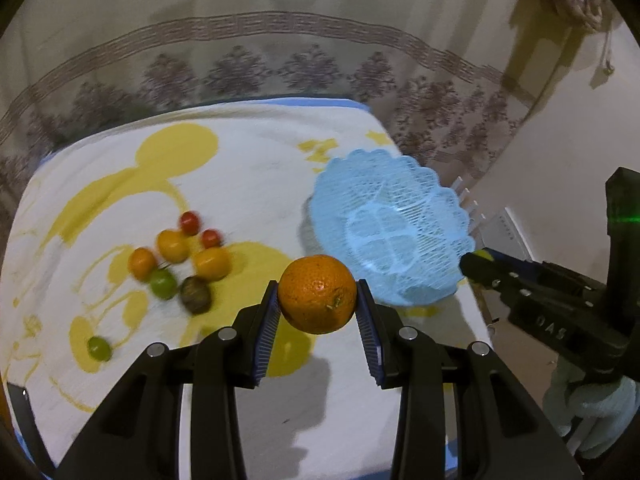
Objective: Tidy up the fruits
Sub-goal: 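Carry the orange into the blue basket and open the left gripper while the right releases the green tomato there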
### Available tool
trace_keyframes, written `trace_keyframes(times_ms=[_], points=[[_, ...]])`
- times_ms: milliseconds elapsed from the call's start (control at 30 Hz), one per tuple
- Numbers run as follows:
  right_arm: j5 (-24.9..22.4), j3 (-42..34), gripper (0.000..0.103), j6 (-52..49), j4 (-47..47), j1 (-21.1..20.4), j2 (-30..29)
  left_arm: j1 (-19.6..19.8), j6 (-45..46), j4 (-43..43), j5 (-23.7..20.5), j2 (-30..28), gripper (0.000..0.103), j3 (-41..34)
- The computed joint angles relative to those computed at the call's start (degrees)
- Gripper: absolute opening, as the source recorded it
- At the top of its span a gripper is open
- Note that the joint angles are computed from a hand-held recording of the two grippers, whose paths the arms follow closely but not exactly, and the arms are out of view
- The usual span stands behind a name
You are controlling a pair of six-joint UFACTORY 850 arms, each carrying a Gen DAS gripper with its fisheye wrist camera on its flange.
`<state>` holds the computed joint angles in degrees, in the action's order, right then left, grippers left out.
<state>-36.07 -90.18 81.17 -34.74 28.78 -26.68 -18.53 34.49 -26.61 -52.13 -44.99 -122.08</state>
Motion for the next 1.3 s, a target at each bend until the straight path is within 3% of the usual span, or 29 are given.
trace_keyframes(times_ms=[367,667,700,767,967,1067,1300], points=[[1.2,0.8,0.029,-6.3,4.0,-3.6,-1.2,-4.2,-4.2,4.6,-0.6,-6.6,0.038,-8.0],[1.5,-0.2,0.029,-9.1,5.7,-5.1,-2.6,-5.4,-8.2,8.5,-4.6,-12.6,0.039,-16.6],[1.7,-0.2,0.030,-9.4,5.8,-5.2,-2.7,-5.4,-8.4,8.6,-4.9,-12.9,0.042,-17.1],[2.1,-0.3,0.030,-9.6,6.2,-5.4,-2.8,-5.4,-8.3,8.4,-3.5,-12.5,0.062,-16.3],[2.7,-1.0,0.031,-10.8,7.8,-5.8,-3.5,-5.1,-10.2,9.0,-4.6,-13.8,0.065,-18.7],[2.6,-1.3,0.046,-10.6,7.6,-5.7,-3.7,-4.7,-11.0,9.3,-5.0,-13.6,0.068,-18.5],[1.8,-2.8,0.050,-10.2,7.2,-5.1,-4.2,-3.8,-11.6,9.2,-4.5,-12.2,0.072,-16.8]])
